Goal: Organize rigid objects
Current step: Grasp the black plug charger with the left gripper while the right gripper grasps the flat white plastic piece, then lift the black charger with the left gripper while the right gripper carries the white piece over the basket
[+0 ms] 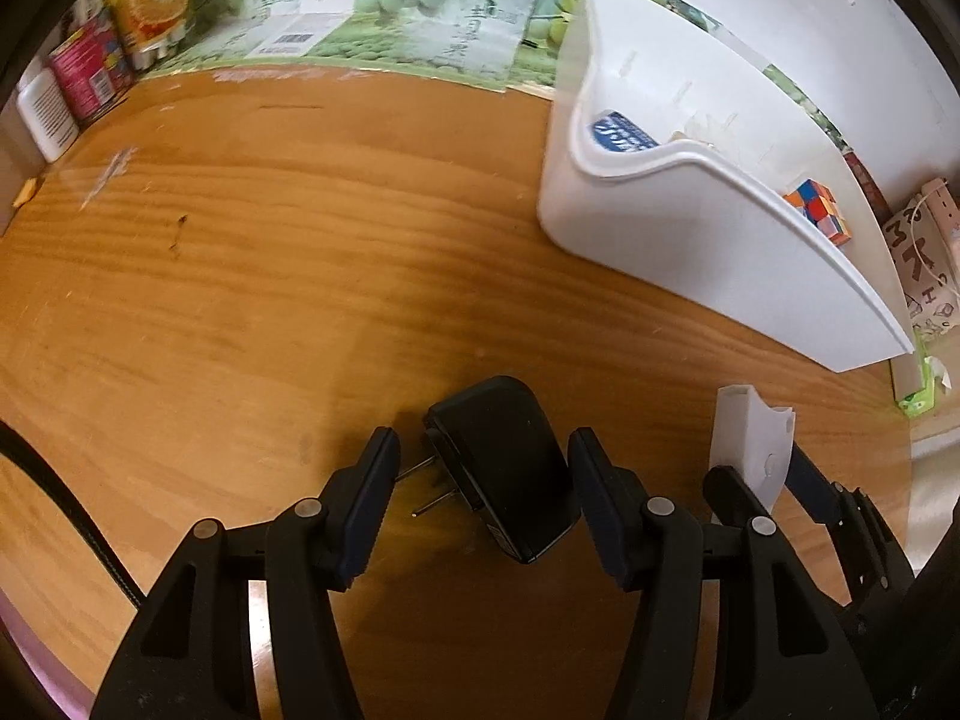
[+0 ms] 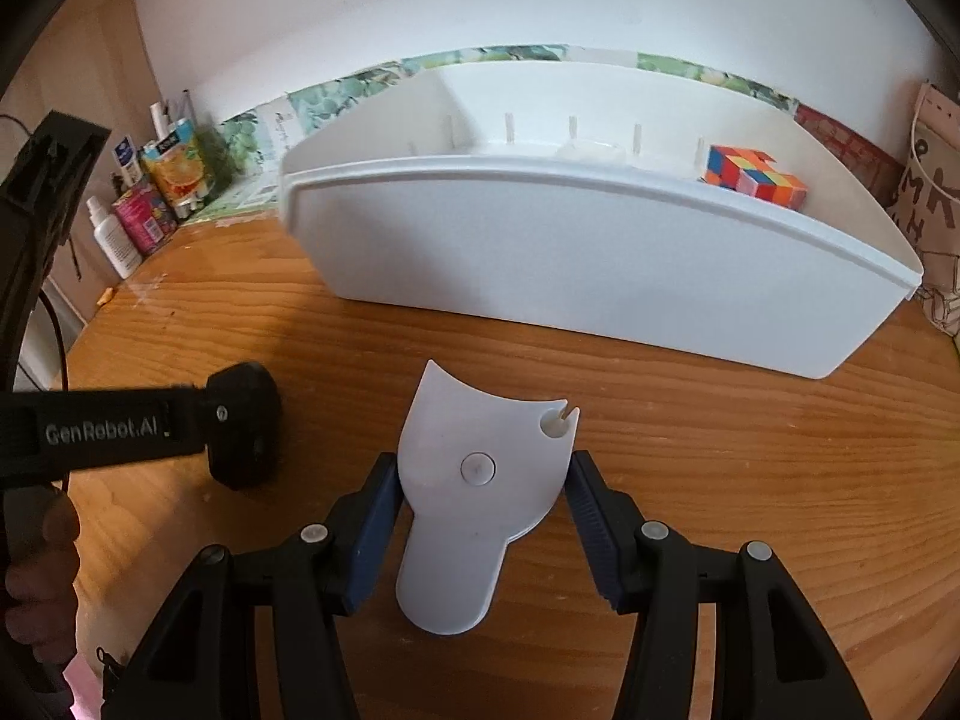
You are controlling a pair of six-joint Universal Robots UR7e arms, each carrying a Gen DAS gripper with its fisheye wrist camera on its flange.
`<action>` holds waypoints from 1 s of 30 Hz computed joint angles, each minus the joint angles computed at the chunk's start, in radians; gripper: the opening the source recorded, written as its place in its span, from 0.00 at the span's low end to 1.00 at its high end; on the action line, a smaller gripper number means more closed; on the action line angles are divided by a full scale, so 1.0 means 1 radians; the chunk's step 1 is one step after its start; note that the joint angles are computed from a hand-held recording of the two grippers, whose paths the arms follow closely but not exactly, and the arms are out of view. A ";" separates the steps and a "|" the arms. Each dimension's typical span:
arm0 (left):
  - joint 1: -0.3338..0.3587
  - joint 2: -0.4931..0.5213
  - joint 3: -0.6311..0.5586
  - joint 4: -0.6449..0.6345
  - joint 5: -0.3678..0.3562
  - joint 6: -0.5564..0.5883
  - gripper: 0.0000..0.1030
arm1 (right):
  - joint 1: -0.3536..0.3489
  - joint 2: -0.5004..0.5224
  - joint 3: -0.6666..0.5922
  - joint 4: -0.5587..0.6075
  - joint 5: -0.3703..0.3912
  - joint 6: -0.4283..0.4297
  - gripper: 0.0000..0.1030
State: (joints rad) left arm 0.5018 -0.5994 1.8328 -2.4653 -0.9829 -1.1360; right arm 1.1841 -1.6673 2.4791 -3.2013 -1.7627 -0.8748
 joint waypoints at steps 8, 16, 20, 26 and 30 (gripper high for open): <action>-0.035 -0.081 0.049 0.054 0.037 -0.057 0.60 | 0.046 -0.026 0.030 0.014 0.004 0.002 0.54; -0.068 -0.160 0.062 0.071 0.114 -0.037 0.60 | 0.145 -0.081 0.017 0.068 0.020 0.030 0.54; -0.075 -0.186 0.070 0.021 0.144 0.019 0.60 | 0.192 -0.109 0.005 0.083 0.032 0.050 0.54; -0.089 -0.196 0.077 -0.109 0.199 0.130 0.60 | 0.232 -0.138 -0.021 0.082 0.076 0.068 0.54; -0.093 -0.182 0.066 -0.240 0.239 0.247 0.32 | 0.241 -0.130 -0.049 0.037 0.100 0.093 0.54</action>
State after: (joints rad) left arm 0.4091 -0.7816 1.8988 -2.7056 -0.7438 -0.8895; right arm 1.4250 -1.7976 2.4296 -3.1638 -1.6623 -0.7820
